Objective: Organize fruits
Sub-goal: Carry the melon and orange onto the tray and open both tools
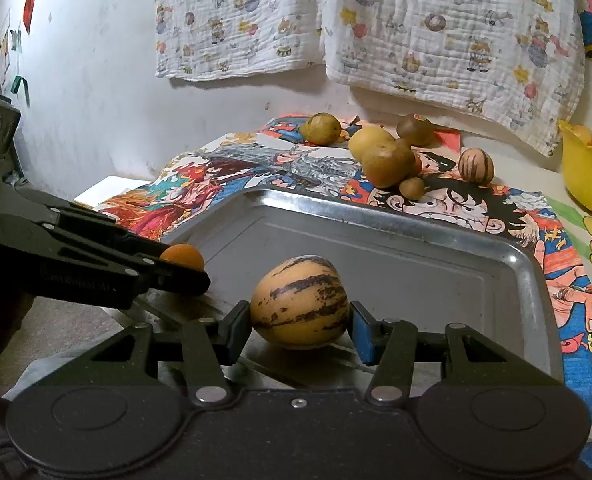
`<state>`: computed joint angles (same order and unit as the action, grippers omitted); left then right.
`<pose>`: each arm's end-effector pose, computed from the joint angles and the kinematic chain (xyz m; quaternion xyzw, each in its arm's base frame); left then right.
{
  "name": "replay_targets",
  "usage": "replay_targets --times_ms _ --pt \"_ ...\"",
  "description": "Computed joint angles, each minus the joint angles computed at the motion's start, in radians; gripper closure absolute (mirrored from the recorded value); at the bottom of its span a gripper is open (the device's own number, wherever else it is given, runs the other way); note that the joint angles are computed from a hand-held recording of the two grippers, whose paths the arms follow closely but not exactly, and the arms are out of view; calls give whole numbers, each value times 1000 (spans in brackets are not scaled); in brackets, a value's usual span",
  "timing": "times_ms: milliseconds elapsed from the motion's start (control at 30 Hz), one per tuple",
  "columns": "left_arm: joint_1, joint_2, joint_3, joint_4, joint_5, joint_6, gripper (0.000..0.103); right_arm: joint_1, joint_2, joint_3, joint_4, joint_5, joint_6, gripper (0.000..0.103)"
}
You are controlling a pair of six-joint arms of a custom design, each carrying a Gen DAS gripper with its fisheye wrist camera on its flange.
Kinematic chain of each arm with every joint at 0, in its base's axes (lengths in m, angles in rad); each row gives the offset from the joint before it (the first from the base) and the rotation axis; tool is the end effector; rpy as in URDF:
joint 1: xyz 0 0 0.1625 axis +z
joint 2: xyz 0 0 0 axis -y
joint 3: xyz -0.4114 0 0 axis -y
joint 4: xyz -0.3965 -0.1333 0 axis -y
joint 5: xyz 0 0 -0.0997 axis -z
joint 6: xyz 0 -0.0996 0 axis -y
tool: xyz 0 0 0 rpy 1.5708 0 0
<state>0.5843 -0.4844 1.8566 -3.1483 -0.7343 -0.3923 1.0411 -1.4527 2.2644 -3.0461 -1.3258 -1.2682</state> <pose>-0.3474 -0.4782 -0.0796 0.2263 0.8814 -0.3292 0.2522 -0.0963 -0.4760 0.2687 0.3758 -0.8608 0.2917 0.1811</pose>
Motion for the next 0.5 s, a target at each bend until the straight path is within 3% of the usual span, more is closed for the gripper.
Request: replay_targets --times_ms 200,500 --pt "-8 1 4 0 19 -15 67 -14 -5 7 -4 28 -2 48" --pt "-34 -11 24 -27 42 -35 46 -38 -39 26 7 64 -4 41"
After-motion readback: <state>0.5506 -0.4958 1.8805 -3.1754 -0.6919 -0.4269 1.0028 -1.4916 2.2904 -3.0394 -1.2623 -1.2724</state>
